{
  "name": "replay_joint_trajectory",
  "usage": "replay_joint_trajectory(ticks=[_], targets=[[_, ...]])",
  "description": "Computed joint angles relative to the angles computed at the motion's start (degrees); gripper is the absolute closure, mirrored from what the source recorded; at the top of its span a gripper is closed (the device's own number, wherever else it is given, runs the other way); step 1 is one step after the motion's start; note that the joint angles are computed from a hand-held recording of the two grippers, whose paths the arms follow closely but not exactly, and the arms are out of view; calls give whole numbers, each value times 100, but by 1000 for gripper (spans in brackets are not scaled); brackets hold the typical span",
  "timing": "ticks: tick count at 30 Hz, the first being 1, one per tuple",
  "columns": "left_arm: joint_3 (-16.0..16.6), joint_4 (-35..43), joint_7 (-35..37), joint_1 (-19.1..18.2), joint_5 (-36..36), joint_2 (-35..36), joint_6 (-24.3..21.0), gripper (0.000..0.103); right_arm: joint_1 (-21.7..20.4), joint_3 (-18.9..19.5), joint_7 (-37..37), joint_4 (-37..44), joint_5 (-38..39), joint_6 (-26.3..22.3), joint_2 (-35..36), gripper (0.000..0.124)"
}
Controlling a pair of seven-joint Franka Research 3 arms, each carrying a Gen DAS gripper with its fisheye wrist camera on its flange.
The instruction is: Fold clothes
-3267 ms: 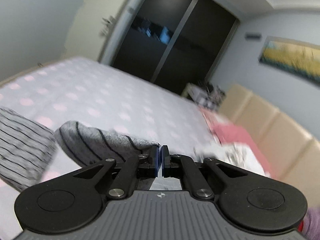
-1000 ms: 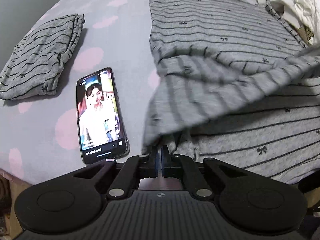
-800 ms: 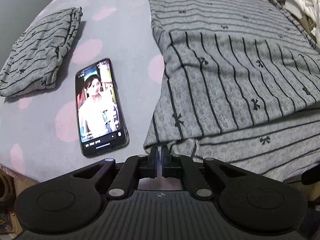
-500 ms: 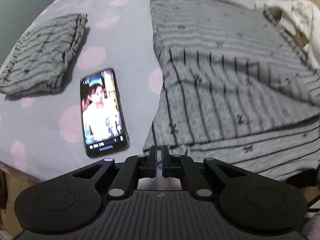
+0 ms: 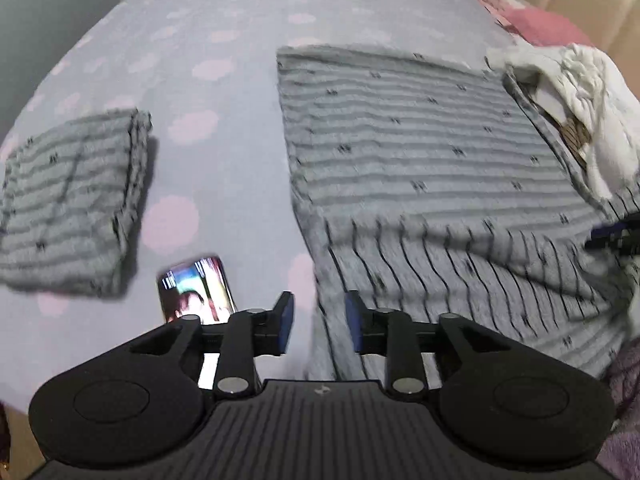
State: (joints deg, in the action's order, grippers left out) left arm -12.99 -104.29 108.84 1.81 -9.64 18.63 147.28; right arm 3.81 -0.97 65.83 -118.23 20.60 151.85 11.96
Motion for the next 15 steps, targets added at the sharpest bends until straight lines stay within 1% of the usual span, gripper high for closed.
replay_joint_trajectory(ticks=[1,2,6,8,9,12,13,14,15], targets=[[6,157,-53,1,-36,138,33,64,24,-4,54,102,-49,-39,126,84],[4,319,-110,8,-66,277,65,62,47,-7,109,204,-97,-80,246,83],[-73,1061,-426,48,-186,946,135,62,67,9,247,470,-151,-314,508,83],[-119,1436,-605,58,-185,1277,64,62,75,15,273,541,-184,-412,584,83],[-134,1634,-700,53,-167,1445,6,62,80,23,270,552,-195,-443,610,83],[-64,2301,-1044,-88,99,1959,-480,62,120,20,288,542,-280,-487,664,84],[-6,2472,-1163,-179,248,2095,-597,62,142,12,296,511,-330,-456,664,92],[45,2642,-1274,-261,390,2228,-710,62,153,10,285,485,-368,-436,658,105],[77,2759,-1362,-317,504,2324,-768,62,165,3,285,460,-406,-408,646,111]])
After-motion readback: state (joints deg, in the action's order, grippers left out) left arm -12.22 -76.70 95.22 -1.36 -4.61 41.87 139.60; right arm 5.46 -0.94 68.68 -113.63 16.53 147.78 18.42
